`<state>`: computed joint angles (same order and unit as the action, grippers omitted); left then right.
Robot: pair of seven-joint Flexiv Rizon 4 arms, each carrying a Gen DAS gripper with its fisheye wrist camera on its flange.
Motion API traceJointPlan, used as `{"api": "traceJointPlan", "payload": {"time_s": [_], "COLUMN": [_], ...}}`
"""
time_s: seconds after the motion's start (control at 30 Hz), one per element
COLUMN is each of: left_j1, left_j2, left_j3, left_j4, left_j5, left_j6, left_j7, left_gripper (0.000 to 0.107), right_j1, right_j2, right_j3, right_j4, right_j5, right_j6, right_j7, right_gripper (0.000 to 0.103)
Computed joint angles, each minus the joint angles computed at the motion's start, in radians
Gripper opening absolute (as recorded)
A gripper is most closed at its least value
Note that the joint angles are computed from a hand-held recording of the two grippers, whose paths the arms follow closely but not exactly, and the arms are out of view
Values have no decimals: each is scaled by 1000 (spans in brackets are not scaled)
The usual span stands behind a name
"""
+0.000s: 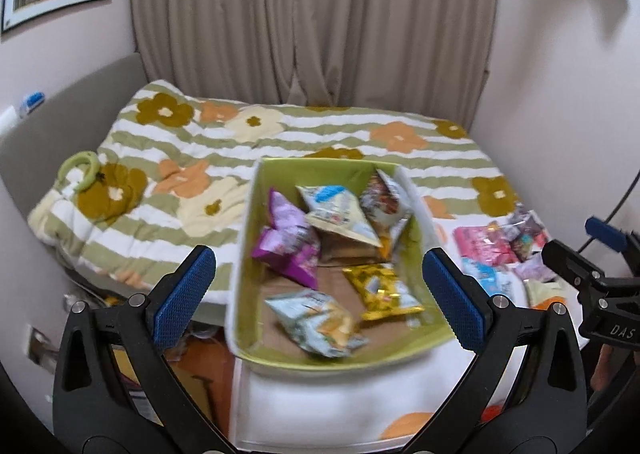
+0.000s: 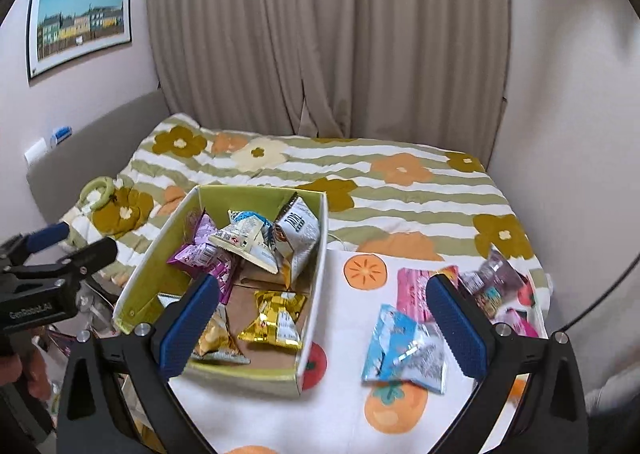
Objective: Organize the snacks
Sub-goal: 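Withdraw both tools from the box toward the remaining snack bags, then grasp the blue bag with left tool while right tool grasps orange-cream bag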
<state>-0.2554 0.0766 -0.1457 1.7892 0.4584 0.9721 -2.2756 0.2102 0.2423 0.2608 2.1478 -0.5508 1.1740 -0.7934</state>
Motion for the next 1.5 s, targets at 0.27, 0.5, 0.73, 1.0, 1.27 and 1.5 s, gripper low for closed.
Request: {"api": "traceJointPlan", "payload": {"time_s": [0.27,0.5,0.73,1.0,1.27,1.5], "left_j1": [-72,-213,-324,-358,-323,-328], "left_j2": [-68,-245,-455,-662,-800,-868], "left_j3": [-60,-75,-54,0,12,32], "left_j4": [-68,-263,-445,-609,-663,-707], "left_j5": [66,98,51,-69,-270,-415], "left_j6": [-47,-155,-182,-170,-126,-146], "left_j7": [-117,-182,-179,-99,28,151], "left_gripper": [103,103,103,103,103,103], "right_j1": [-18,-48,-74,-134,-178,-201], "right_j2": [137,230,241,135,-16,-116], "right_j3": [-41,-129,-235,-280,-261,-245], "right_j4": [124,183,208,209,160,98], "right_j5": [140,303,471,596,639,658], "right_j6": [-11,-46,-112,-116,-93,-118], "right_j7": [-97,-299,-543,-697,-692,-655], "right_gripper": [103,103,103,103,103,103]}}
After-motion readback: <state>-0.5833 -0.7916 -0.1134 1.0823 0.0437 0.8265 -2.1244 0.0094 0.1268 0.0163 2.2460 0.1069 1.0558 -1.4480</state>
